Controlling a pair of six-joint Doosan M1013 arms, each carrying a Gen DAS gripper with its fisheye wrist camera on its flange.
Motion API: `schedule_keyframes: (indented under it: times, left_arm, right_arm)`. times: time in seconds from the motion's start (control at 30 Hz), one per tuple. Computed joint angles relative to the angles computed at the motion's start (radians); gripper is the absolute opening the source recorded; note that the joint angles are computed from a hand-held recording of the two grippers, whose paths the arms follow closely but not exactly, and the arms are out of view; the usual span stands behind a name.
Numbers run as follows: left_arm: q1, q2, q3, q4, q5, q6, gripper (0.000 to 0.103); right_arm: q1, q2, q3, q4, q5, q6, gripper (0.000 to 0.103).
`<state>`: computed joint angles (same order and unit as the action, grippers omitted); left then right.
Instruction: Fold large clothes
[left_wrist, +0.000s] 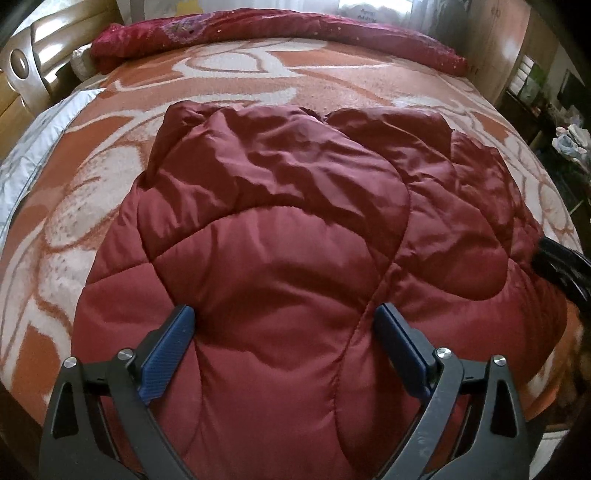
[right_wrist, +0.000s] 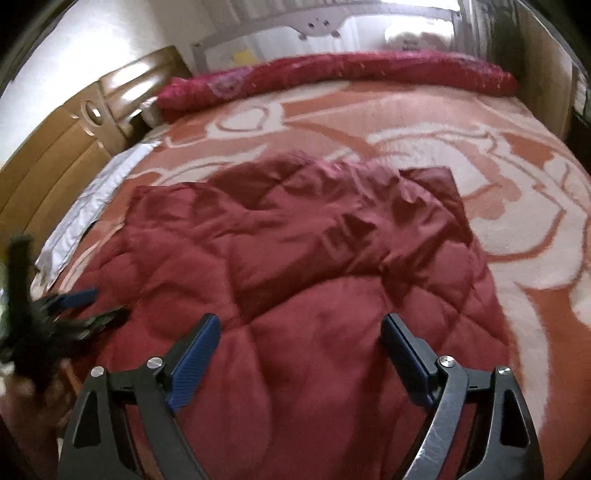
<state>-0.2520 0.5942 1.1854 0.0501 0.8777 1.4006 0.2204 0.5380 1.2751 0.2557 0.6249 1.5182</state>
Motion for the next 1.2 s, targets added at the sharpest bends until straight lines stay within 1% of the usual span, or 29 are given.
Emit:
schedule_keyframes:
  times: [0.03, 0.1, 0.17, 0.2, 0.27, 0.4, 0.53, 0.67, 0.8, 0.87, 0.93, 0.97, 1.0, 1.03, 1.07, 1.2]
  left_arm:
    - [0.000, -0.001, 0.002, 0.001, -0.004, 0.000, 0.098]
    - [-0.001, -0.002, 0.007, 0.008, -0.011, -0.003, 0.098]
    - [-0.002, -0.002, 0.009, 0.011, -0.016, -0.005, 0.099]
    - [-0.002, -0.002, 0.009, 0.010, -0.017, -0.003, 0.099]
    - [-0.004, -0.003, 0.011, 0.017, -0.019, -0.006, 0.099]
    - [-0.005, -0.002, 0.011, 0.016, -0.021, -0.005, 0.099]
    - [-0.007, -0.003, 0.018, 0.023, -0.033, -0.005, 0.100]
    - [-0.007, 0.001, 0.018, 0.029, -0.041, -0.005, 0.101]
    - [-0.008, 0.002, 0.018, 0.035, -0.042, -0.007, 0.102]
    - [-0.009, 0.002, 0.018, 0.035, -0.040, -0.008, 0.102]
    - [-0.009, 0.002, 0.018, 0.034, -0.039, -0.008, 0.102]
    - [-0.010, 0.002, 0.018, 0.036, -0.040, -0.009, 0.102]
    - [-0.009, 0.002, 0.018, 0.036, -0.040, -0.009, 0.102]
    - [-0.009, 0.003, 0.017, 0.037, -0.040, -0.010, 0.102]
    - [-0.008, 0.003, 0.017, 0.035, -0.041, -0.007, 0.102]
    - [-0.009, 0.007, 0.015, 0.044, -0.047, -0.006, 0.103]
  right_arm:
    - [0.007, -0.016, 0.019, -0.030, -0.006, 0.002, 0.089]
    - [0.011, -0.023, 0.031, -0.051, 0.007, -0.002, 0.089]
    - [0.013, -0.004, 0.018, -0.101, 0.059, 0.037, 0.089]
    - [0.010, 0.007, 0.016, -0.103, 0.068, 0.043, 0.089]
    - [0.004, 0.016, 0.020, -0.076, 0.053, 0.036, 0.089]
    - [0.008, 0.022, 0.016, -0.099, 0.047, 0.058, 0.091]
    - [0.005, 0.020, 0.025, -0.080, 0.036, 0.044, 0.091]
    - [0.007, 0.018, 0.032, -0.089, 0.023, 0.051, 0.091]
    - [0.007, 0.018, 0.030, -0.089, 0.029, 0.057, 0.091]
    - [0.007, 0.011, 0.024, -0.083, 0.032, 0.065, 0.088]
    - [0.003, 0.001, 0.026, -0.074, 0.006, 0.071, 0.085]
    - [0.002, 0.002, 0.024, -0.081, -0.001, 0.079, 0.085]
    - [0.002, 0.007, 0.016, -0.095, 0.005, 0.090, 0.085]
    - [0.001, 0.019, 0.001, -0.106, 0.030, 0.096, 0.085]
    - [0.000, 0.034, -0.013, -0.097, 0.054, 0.086, 0.087]
    - [0.011, 0.052, -0.008, -0.138, 0.023, 0.093, 0.091]
